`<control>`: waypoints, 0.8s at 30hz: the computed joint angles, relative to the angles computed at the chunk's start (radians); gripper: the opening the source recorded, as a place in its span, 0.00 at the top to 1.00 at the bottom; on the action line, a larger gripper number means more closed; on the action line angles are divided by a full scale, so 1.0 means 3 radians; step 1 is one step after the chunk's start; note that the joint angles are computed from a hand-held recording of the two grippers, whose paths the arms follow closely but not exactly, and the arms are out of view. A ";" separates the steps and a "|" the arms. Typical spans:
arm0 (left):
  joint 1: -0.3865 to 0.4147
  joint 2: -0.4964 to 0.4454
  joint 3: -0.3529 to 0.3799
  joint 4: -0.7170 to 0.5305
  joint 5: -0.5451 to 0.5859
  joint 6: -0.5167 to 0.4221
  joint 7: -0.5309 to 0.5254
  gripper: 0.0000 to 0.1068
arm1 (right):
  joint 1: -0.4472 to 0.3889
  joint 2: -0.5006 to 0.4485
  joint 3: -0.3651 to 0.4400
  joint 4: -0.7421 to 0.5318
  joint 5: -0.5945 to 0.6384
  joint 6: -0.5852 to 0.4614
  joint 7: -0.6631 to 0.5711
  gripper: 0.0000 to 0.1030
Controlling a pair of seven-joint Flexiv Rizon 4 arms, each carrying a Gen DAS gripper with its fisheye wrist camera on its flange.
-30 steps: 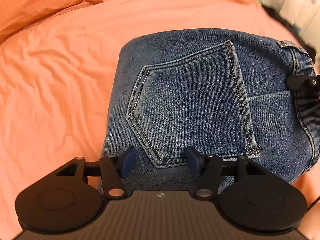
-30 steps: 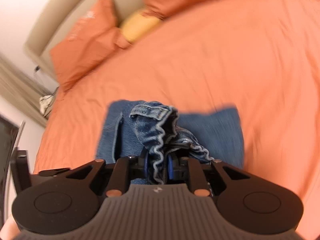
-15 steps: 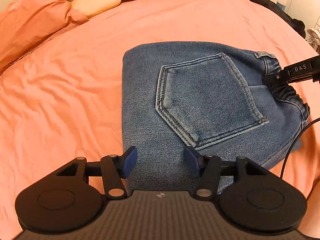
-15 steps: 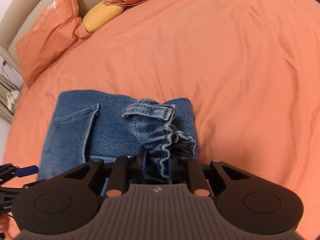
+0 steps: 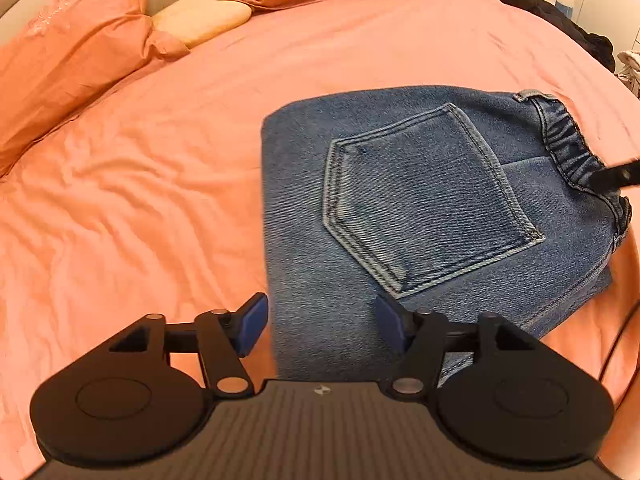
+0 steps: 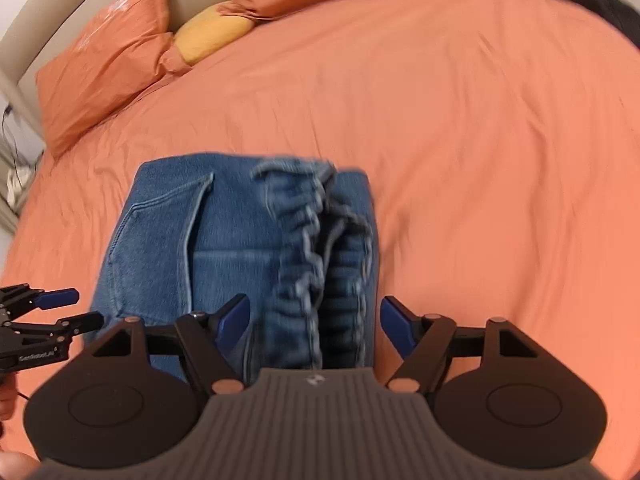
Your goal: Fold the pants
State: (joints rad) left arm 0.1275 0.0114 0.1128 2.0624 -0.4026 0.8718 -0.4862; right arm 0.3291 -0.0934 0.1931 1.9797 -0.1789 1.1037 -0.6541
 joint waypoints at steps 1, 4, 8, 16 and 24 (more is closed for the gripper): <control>0.0007 -0.0001 0.0006 -0.0008 -0.0021 0.0003 0.0016 0.29 | 0.0018 0.0064 -0.0011 0.0098 -0.0134 0.0046 0.0176 0.34; 0.0048 0.0006 0.0040 -0.0029 -0.0124 -0.0095 0.0107 0.28 | 0.0046 0.0200 0.0002 0.0309 -0.0560 0.0131 0.0523 0.34; 0.0117 0.0056 0.0105 0.0029 -0.0109 -0.0228 0.0350 0.27 | 0.0072 0.0262 0.0064 0.0428 -0.0802 0.0054 0.0686 0.33; 0.0258 -0.0154 0.0125 0.0044 0.0199 -0.0337 -0.0062 0.23 | 0.0082 0.0095 0.0056 0.0584 -0.0741 0.0216 0.0914 0.29; 0.0266 -0.0008 0.0122 -0.0021 0.0340 -0.0359 0.0250 0.26 | 0.0070 0.0120 0.0070 0.0506 -0.0272 0.0195 0.0659 0.28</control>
